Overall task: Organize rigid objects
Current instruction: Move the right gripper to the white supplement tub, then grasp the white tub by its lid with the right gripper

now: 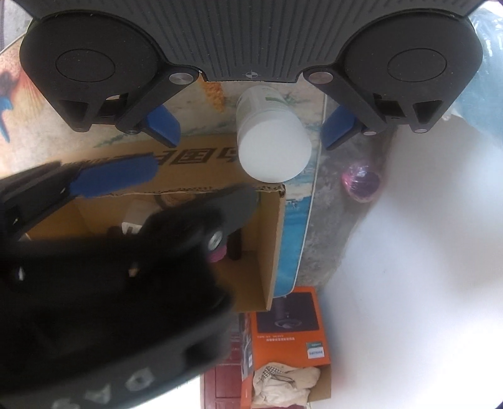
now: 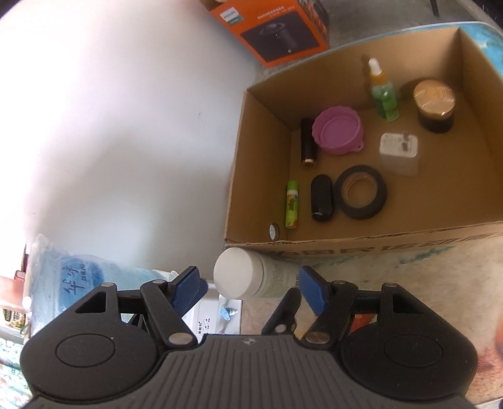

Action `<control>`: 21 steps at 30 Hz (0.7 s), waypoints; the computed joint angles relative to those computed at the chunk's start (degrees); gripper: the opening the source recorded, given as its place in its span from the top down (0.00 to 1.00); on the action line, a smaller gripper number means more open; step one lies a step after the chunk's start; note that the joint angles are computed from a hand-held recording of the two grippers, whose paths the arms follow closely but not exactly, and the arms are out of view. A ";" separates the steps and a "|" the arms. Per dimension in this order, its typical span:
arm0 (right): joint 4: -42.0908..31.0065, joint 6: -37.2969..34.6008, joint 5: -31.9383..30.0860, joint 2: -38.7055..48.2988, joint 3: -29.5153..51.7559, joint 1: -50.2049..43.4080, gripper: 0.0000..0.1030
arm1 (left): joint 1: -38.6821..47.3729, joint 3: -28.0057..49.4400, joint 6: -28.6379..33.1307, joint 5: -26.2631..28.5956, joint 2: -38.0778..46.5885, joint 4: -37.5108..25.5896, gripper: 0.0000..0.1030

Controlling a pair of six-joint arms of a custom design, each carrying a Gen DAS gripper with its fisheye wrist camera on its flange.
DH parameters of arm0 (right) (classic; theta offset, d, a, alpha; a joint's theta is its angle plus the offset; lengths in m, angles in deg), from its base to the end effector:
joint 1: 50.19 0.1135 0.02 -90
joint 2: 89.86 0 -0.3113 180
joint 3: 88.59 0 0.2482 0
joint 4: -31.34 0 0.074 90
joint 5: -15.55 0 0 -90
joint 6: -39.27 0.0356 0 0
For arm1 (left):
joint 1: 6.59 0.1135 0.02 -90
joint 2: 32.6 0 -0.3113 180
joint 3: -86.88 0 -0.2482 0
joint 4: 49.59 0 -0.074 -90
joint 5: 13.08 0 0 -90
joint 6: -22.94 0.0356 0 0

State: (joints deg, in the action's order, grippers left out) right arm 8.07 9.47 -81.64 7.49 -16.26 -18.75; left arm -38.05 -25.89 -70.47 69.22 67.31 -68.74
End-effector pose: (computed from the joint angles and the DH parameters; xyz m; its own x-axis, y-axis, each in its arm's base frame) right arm 0.3027 0.1903 0.2357 -0.8273 0.5033 -0.2496 0.2602 0.7370 0.6238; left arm 0.3011 -0.1786 0.2002 -0.6960 0.3567 -0.6232 0.4059 0.9114 0.0684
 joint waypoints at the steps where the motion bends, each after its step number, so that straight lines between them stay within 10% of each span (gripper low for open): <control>1: 0.23 0.00 -0.23 0.90 0.33 0.08 0.33 | 0.25 -0.02 -0.06 0.23 0.41 0.57 0.09; 14: 4.82 -0.11 -2.50 7.83 2.20 -0.74 0.59 | 3.18 -0.66 0.31 3.53 3.16 2.98 0.46; 21: 2.39 -0.18 -2.96 8.01 3.04 -0.84 0.71 | 2.79 -2.05 -0.09 4.97 2.04 3.46 0.48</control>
